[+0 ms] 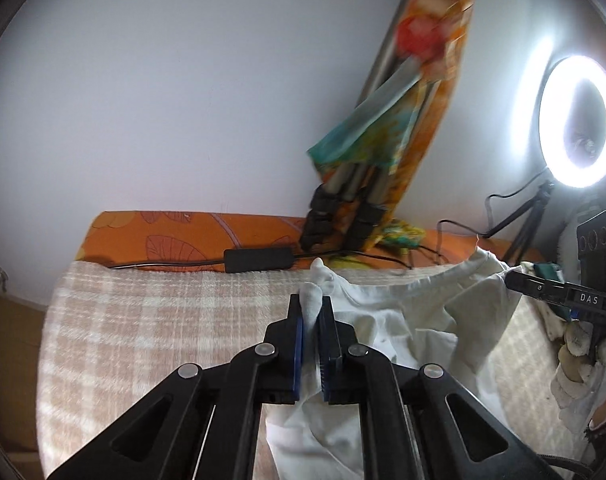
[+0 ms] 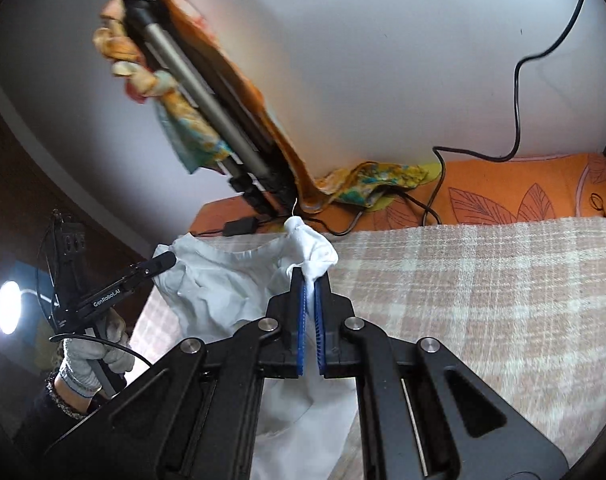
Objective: Fold small clothes
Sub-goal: 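Grasp the collar end with the left tool while the right tool grasps the shoulder, then fold the collar end over onto the hem fold with both tools, then open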
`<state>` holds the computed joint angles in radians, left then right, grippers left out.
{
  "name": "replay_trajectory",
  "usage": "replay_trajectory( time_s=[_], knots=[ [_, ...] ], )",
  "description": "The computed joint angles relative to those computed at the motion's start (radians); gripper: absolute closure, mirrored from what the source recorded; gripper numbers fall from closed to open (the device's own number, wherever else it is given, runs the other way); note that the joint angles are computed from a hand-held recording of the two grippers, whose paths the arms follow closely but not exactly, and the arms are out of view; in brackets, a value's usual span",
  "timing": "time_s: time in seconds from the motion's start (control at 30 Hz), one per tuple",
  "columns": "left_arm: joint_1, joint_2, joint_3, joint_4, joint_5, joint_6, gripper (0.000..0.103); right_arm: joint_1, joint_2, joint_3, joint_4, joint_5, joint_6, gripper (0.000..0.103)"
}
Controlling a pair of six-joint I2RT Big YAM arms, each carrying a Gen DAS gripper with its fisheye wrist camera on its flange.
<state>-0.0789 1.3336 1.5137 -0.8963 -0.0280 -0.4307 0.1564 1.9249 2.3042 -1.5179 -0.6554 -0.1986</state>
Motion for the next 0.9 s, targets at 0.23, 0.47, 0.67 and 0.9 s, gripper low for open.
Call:
replay_trajectory(
  time_s=[0.23, 0.47, 0.67, 0.9],
  knots=[
    [-0.091, -0.132, -0.046, -0.055, -0.096, -0.008, 0.1, -0.003, -0.146, -0.101, -0.052, -0.001, -0.064, 0.098],
    [-0.235, -0.276, -0.132, -0.121, -0.221, -0.052, 0.1, -0.034, -0.37, -0.327, -0.1, 0.026, -0.162, 0.098],
    [-0.409, -0.394, -0.25, -0.188, -0.35, -0.166, 0.1, -0.067, -0.541, -0.551, -0.106, 0.066, -0.228, 0.098],
    [-0.603, -0.455, -0.359, -0.256, -0.474, -0.324, 0.099, -0.101, -0.667, -0.716, -0.106, 0.11, -0.308, 0.098]
  ],
)
